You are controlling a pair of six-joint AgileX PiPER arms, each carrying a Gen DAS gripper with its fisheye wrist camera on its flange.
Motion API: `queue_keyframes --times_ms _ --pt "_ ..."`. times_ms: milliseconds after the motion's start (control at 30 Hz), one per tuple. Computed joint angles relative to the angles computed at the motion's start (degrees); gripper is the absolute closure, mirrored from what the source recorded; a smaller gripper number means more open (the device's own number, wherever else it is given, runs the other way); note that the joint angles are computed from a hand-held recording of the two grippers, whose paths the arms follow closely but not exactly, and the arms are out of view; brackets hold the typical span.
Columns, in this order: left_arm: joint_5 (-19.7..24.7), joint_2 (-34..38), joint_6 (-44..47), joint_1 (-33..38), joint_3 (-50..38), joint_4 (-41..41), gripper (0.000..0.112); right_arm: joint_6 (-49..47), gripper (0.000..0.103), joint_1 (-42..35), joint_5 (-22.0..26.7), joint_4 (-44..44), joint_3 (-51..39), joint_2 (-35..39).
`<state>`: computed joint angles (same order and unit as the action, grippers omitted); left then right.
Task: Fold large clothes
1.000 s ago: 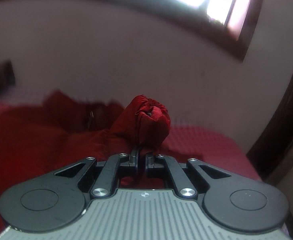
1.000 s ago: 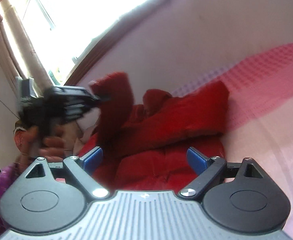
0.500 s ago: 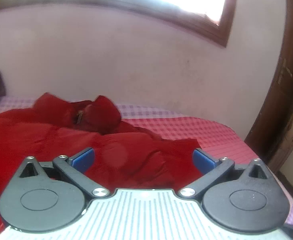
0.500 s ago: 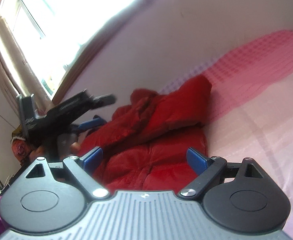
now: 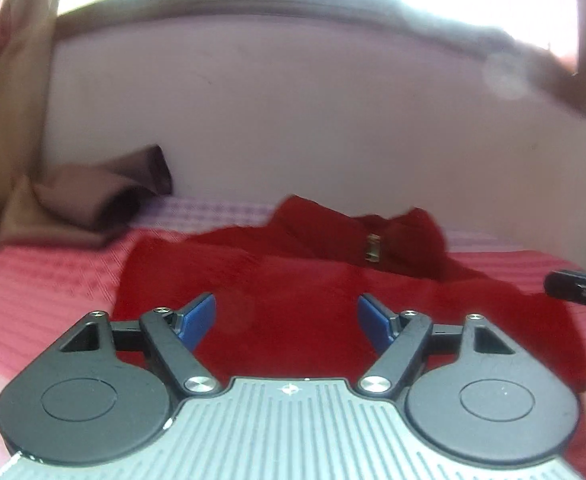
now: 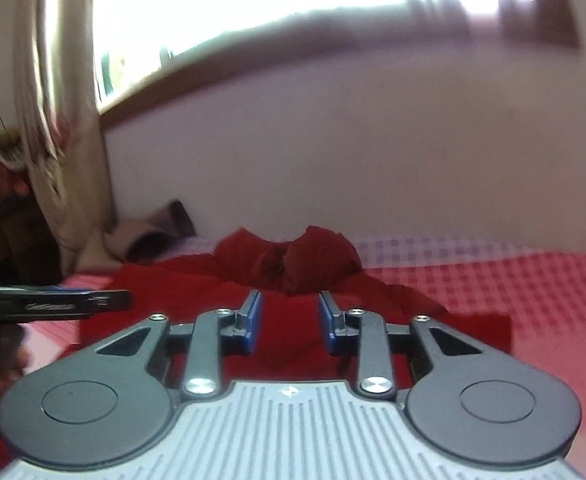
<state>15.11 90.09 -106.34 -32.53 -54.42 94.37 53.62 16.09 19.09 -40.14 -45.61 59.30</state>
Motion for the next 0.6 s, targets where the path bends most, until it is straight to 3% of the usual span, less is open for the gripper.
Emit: queue_keyframes --times_ms 167,267,333,400,533,600 --pt "3.3 8.7 6.6 0.7 -8.0 -3.9 0.033 7.3 0.078 0.3 3.8 -7.1 -6.4 13.5" --pt "4.6 11.7 9.6 1.3 -10.0 -5.7 0.032 13.5 0.079 2.0 6.9 -14.1 -5.9 16.9" --pt "4.7 13.4 6.9 1.7 -10.5 -3.4 0.03 16.1 0.079 2.6 8.0 -16.8 -5.0 17.8" --pt "4.3 14.2 2.7 2.3 -10.3 0.2 0.028 17.2 0.08 1.7 7.2 -18.0 -4.5 18.9" --pt "2.0 15.0 6.3 3.5 -10.7 -3.1 0.021 17.0 0.08 -0.4 4.5 -16.5 -3.4 19.9" --pt "1.4 16.0 5.2 4.1 -10.9 -3.1 0.014 22.2 0.08 0.0 3.8 -21.3 -2.8 21.0"
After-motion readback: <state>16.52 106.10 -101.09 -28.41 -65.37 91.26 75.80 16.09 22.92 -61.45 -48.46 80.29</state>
